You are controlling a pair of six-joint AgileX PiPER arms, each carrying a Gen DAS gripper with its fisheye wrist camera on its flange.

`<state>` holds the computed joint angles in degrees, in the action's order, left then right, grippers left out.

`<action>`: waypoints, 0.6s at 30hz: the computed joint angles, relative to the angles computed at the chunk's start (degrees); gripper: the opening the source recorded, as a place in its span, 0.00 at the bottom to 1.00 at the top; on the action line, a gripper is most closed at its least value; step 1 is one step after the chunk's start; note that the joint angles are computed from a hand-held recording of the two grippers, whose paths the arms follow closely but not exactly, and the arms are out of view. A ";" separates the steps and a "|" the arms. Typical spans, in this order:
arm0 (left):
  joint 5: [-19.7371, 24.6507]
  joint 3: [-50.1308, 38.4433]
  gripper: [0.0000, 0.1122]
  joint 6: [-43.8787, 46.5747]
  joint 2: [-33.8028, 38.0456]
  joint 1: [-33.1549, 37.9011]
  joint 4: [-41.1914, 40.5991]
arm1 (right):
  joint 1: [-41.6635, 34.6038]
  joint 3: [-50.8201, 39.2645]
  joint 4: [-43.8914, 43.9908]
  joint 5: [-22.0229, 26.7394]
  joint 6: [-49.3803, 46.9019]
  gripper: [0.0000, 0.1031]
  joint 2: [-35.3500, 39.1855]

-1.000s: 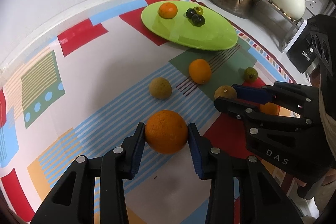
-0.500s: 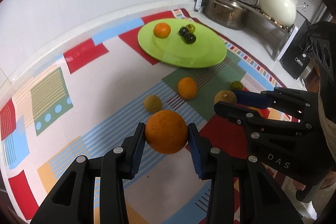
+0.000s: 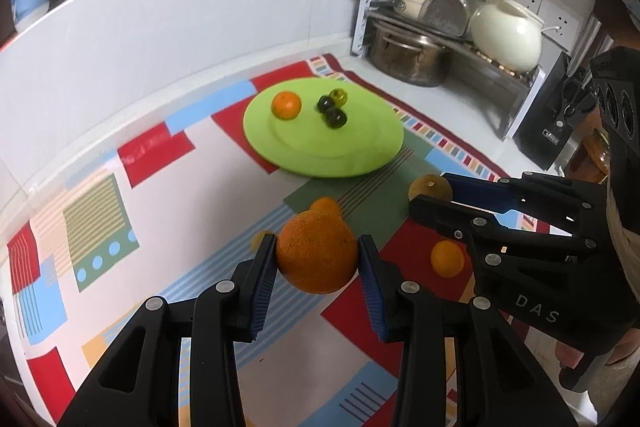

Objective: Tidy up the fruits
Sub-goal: 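Carry the orange with the left gripper while the right gripper carries the brown fruit to the plate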

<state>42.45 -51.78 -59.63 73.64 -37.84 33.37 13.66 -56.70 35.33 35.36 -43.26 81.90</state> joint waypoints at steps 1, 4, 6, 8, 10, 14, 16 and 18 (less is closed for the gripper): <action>0.21 -0.58 0.35 -0.11 0.18 -0.24 0.33 | -0.33 -0.13 0.29 0.18 -0.27 0.29 -0.20; 0.66 -2.13 0.35 -0.16 0.72 -0.62 1.03 | -1.73 -0.79 1.44 0.92 -1.45 0.29 -0.75; 1.02 -3.28 0.35 -0.16 1.23 -0.81 1.48 | -2.49 -1.26 2.01 1.29 -1.95 0.29 -0.98; 1.20 -4.40 0.35 0.27 1.72 -0.74 1.67 | -3.19 -1.85 2.64 1.64 -2.47 0.29 -1.02; 1.43 -5.69 0.35 0.72 2.36 -0.57 1.85 | -3.77 -2.59 3.08 1.89 -2.81 0.29 -0.92; 1.42 -8.20 0.35 2.55 3.70 0.39 1.28 | -4.63 -4.23 3.69 2.30 -3.18 0.29 -0.40; 1.42 -9.67 0.35 3.83 4.66 1.03 0.97 | -5.03 -5.28 3.95 2.50 -3.41 0.29 0.08; 1.27 -10.82 0.35 4.96 5.37 1.76 0.73 | -5.13 -6.27 3.78 2.36 -3.25 0.29 0.56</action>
<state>43.72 -62.60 -54.67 79.01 -36.08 34.10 8.53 -62.97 39.10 37.73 -46.51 82.46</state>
